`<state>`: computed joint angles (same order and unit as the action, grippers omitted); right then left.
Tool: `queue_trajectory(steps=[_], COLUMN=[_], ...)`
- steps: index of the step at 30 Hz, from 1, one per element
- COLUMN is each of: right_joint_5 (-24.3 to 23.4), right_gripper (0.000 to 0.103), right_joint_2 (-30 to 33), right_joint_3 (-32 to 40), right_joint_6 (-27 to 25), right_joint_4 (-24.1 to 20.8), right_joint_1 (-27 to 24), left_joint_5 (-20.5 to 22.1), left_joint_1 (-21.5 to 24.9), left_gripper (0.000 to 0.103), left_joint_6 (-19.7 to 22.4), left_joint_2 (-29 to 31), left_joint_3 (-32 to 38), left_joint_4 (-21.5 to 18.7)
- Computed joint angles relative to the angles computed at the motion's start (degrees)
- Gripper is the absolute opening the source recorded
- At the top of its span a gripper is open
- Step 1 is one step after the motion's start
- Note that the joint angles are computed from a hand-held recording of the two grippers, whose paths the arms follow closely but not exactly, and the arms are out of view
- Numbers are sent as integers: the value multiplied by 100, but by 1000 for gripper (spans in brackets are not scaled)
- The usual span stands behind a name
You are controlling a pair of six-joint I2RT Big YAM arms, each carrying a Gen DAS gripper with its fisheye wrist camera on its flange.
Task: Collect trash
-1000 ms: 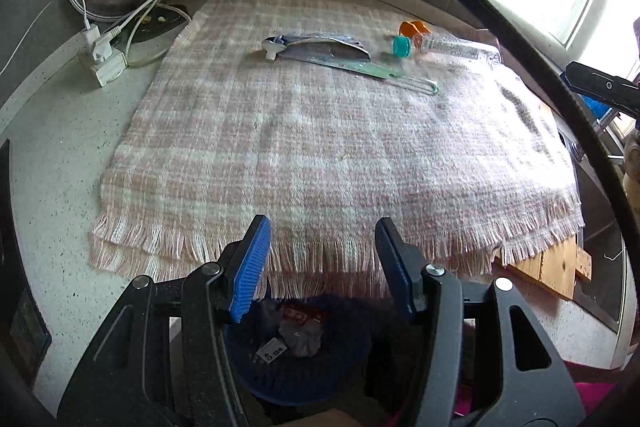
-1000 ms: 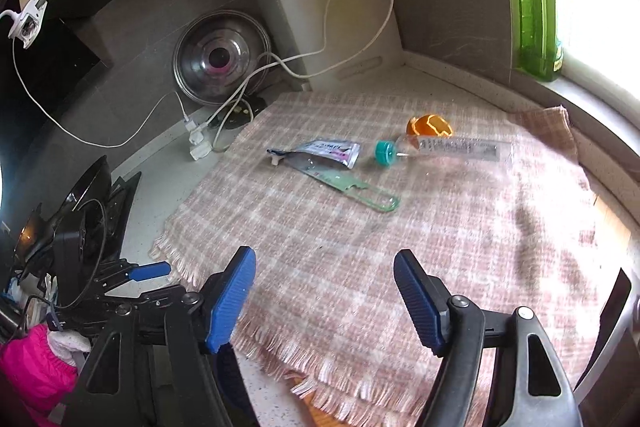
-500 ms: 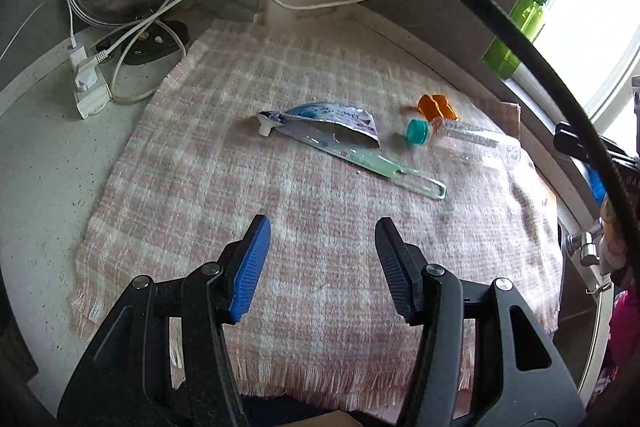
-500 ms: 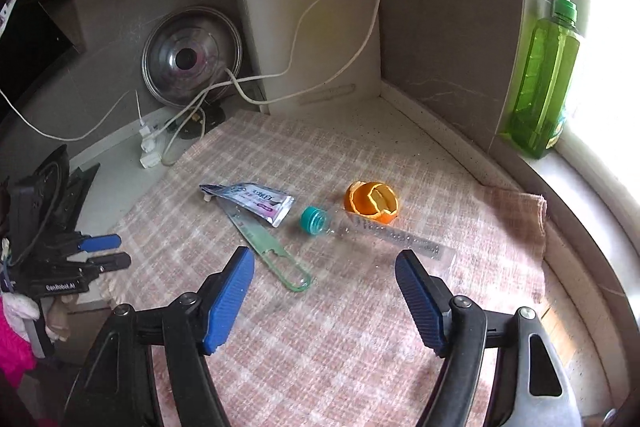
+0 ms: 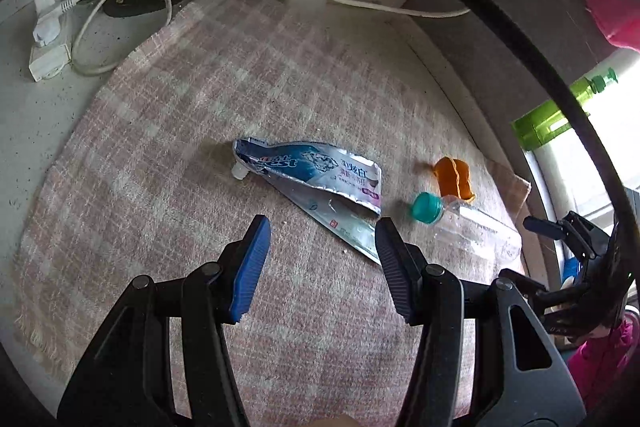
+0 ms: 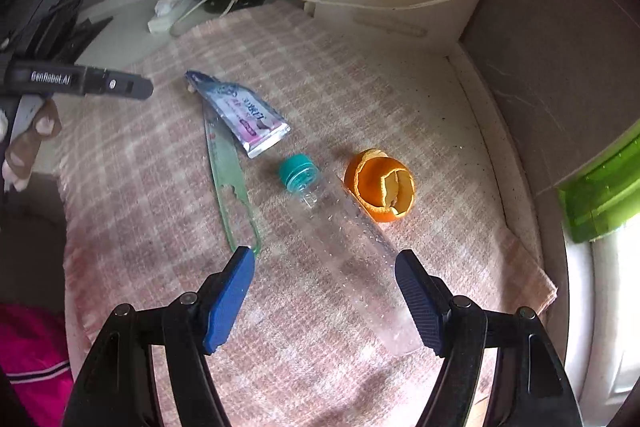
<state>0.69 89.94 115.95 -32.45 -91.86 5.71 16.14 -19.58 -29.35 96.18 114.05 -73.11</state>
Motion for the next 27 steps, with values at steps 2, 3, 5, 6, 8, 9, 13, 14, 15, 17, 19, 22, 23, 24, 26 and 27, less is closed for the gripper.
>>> queue_trajectory(steps=[2, 3, 5, 6, 8, 9, 13, 14, 15, 17, 19, 22, 23, 24, 26, 27], right_joint_5=[216, 267, 326, 362, 410, 412, 375, 367, 348, 351, 345, 360, 327, 300, 259, 236], right_gripper=[75, 75, 75, 75, 75, 75, 75, 75, 75, 75, 74, 69, 69, 69, 65, 64], right_joint_2=[105, 160, 292, 335, 431, 476, 644, 674, 705, 737, 748, 827, 845, 859, 871, 879], right_joint_3=[76, 117, 244, 276, 360, 403, 552, 563, 579, 553, 495, 479, 478, 473, 452, 449], right_joint_6=[-275, -396, -603, -691, -835, -888, -1027, -1045, -1074, -1153, -1224, -1236, -1243, -1246, -1251, -1258], right_joint_4=[-34, -62, -125, -127, -139, -153, -168, -176, -203, -198, -181, -239, -264, -268, -284, -303], right_joint_1=[42, 45, 35, 26, 5, -13, -71, -78, -91, -92, -98, -100, -105, -109, -109, -107], left_joint_5=[71, 102, 147, 150, 143, 130, 66, 100, 117, 99, 40, -26, -102, -176, -281, -320], left_joint_1=[50, 67, 95, 102, 105, 102, 103, 106, 107, 100, 101, 91, 72, 51, 15, 0], left_gripper=[56, 56, 56, 56, 56, 56, 53, 49, 48, 48, 42, 40, 40, 40, 40, 38], left_joint_6=[-224, -313, -447, -493, -610, -646, -718, -724, -754, -783, -761, -757, -703, -645, -536, -488], left_joint_2=[150, 235, 436, 531, 712, 778, 1047, 1108, 1118, 1132, 1287, 1582, 1714, 1847, 2125, 2265], left_joint_3=[153, 241, 479, 597, 815, 886, 1186, 1260, 1269, 1266, 1453, 1851, 2061, 2279, 2734, 2960], left_joint_4=[-2, -18, -117, -186, -342, -382, -571, -629, -652, -634, -765, -995, -1109, -1222, -1441, -1541])
